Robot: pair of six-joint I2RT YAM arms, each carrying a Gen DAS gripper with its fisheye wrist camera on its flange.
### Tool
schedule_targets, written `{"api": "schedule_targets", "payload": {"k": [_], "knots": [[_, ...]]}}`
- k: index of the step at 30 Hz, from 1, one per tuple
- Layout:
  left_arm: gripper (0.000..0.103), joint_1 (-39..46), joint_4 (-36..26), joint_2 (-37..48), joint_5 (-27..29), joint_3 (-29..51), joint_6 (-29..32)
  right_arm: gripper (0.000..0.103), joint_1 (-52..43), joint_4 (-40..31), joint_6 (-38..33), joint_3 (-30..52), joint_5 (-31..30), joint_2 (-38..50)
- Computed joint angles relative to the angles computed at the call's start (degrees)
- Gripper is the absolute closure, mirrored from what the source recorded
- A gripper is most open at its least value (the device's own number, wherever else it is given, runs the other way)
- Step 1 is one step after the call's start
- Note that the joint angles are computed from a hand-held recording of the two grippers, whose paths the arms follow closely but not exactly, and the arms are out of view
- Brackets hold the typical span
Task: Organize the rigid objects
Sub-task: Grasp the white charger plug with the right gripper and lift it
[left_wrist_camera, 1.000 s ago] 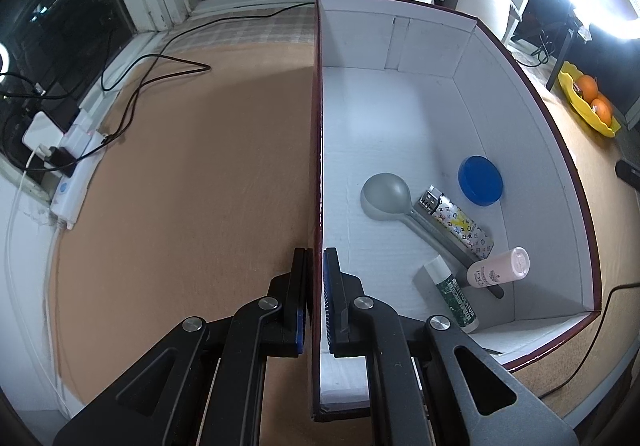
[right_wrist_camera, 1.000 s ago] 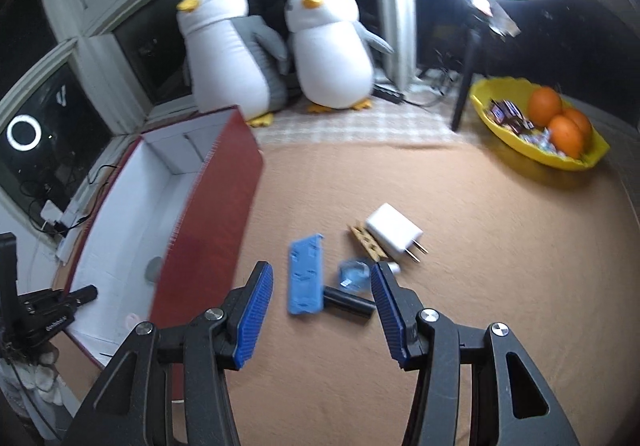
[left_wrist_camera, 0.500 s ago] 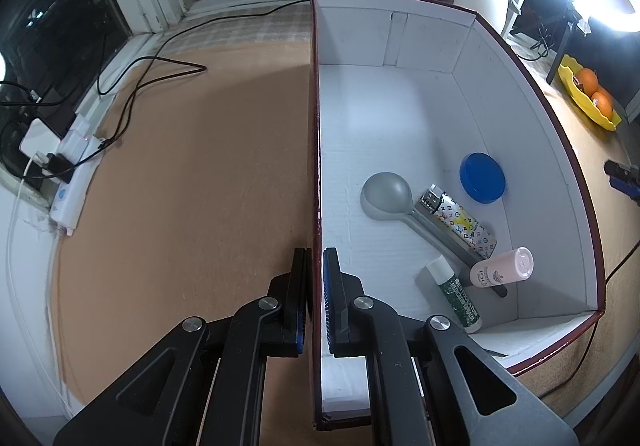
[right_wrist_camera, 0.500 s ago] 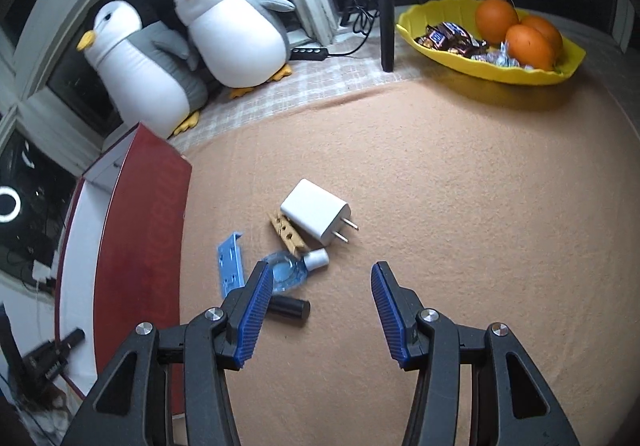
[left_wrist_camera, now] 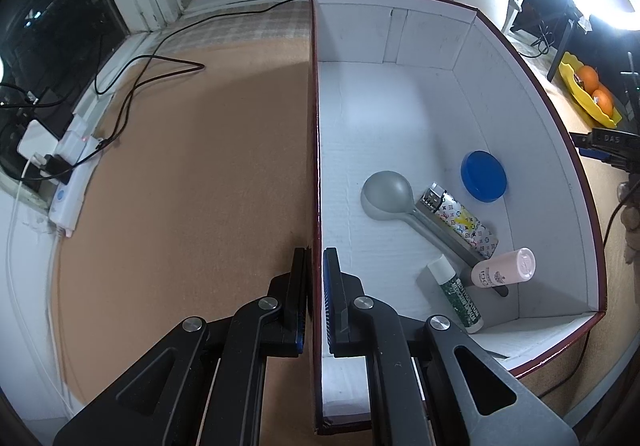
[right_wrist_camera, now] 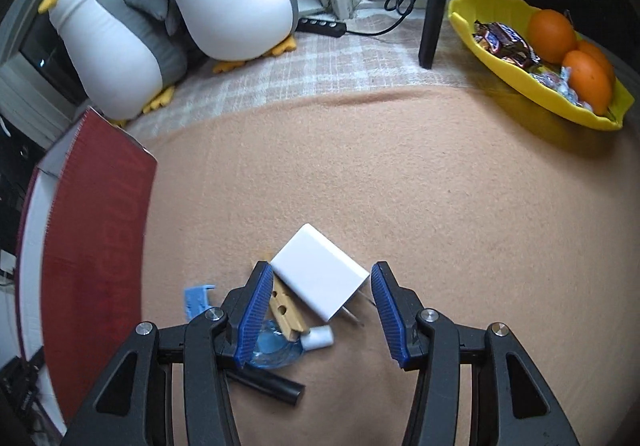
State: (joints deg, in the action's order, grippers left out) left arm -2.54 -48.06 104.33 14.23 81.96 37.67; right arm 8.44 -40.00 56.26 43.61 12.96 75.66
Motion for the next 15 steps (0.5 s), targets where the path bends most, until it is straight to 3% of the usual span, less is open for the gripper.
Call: {"api": "schedule_targets", "payload": {"k": [15], "knots": [[0.097,-0.5,-0.1,0.8,-0.8,0.6,-0.7,0.057,-2.6,0.5,-8.8,2.4,-0.1,5.7]]}}
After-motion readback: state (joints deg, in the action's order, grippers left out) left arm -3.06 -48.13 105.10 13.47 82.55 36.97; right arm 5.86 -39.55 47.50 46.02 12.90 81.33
